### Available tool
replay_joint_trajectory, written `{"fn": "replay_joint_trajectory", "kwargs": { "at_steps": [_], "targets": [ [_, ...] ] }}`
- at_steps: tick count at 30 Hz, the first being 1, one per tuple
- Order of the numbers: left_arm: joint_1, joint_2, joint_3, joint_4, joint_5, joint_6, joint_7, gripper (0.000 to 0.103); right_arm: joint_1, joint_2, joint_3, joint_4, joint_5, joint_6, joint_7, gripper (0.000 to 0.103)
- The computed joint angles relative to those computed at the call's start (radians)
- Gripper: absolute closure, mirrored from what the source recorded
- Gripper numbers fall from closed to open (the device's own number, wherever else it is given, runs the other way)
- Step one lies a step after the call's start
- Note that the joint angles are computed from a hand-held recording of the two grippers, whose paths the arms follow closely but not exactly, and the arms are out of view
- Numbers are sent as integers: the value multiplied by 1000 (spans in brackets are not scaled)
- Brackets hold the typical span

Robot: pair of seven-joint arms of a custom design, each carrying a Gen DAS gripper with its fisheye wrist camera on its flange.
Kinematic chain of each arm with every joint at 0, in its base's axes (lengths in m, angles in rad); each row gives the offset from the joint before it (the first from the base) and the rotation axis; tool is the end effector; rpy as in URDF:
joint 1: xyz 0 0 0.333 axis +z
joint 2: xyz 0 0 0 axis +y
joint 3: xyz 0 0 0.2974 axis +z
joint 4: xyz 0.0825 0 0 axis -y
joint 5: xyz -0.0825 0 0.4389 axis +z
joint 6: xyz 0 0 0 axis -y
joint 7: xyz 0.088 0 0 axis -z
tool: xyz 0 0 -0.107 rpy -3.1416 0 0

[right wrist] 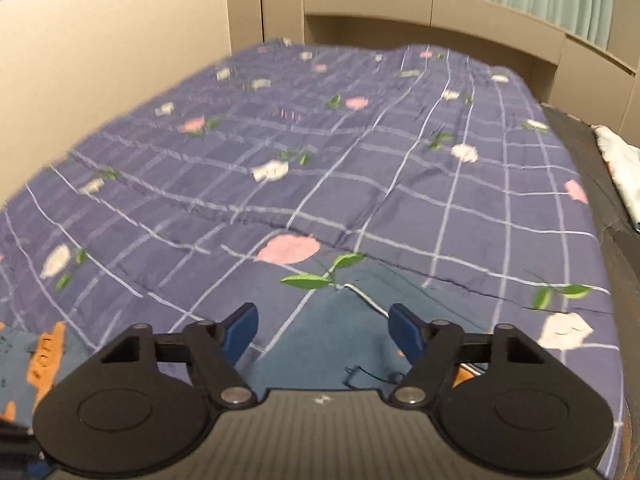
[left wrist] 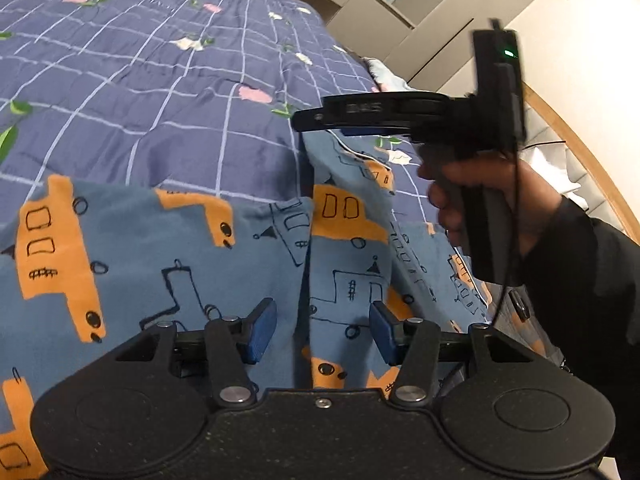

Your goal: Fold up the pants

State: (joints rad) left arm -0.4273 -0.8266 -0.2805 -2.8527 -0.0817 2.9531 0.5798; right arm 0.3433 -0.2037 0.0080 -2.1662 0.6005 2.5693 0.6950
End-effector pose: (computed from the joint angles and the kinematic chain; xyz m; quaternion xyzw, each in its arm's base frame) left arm 0.3191 -0.2566 0.4722 -0.7326 0.5160 -0.4401 0.0588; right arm 0.5570 0.1947 0.5093 -0.8660 0.3424 -0.1343 0.3388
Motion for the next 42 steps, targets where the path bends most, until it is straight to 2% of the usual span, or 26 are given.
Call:
{"fn": "replay_joint_trajectory", "kwargs": {
  "at_steps": [2,4,5,6,7,8,10,12,16,21,29,35,38,41,42],
  "targets": [
    [-9,-2,10,-2,-8,-8,-1,50,-8,12,24,-1,-70,12,55,39],
    [-11,4,17,8,-9,-26,7,57,-12,14,39,-12,-135,32,103,48],
    [-8,6,15,15,-7,-42,9,71,-10,11,41,-21,-150,42,113,58],
    [-10,11,18,20,-7,-49,15,89,-5,4,36,-28,-148,46,111,71],
    [-13,16,25,21,-9,-44,23,97,-1,-3,31,-36,-140,53,106,82],
    [-19,20,31,23,-12,-42,32,103,1,-8,27,-41,-141,60,109,97],
    [-16,25,23,27,-6,-29,46,103,10,-21,8,-50,-108,62,80,100],
    [-17,28,17,33,3,-15,65,103,17,-47,-12,-71,-61,79,47,101],
    [5,17,-20,55,38,-3,87,103,48,-156,-93,-150,124,126,-57,101],
    [-1,29,-43,113,98,-46,167,103,46,-359,-200,-289,275,153,-109,101],
    [-70,64,-70,174,154,-185,331,103,-70,-618,-288,-532,236,146,20,101],
    [-80,101,-87,190,149,-246,350,103,-133,-643,-343,-606,172,80,126,100],
    [-77,106,-96,199,160,-269,357,103,-145,-642,-371,-609,168,47,123,93],
    [-73,112,-98,207,165,-281,356,103,-136,-625,-398,-592,203,43,111,64],
    [-69,121,-99,212,168,-278,356,103,-134,-614,-403,-584,216,48,107,60]
  ]
}}
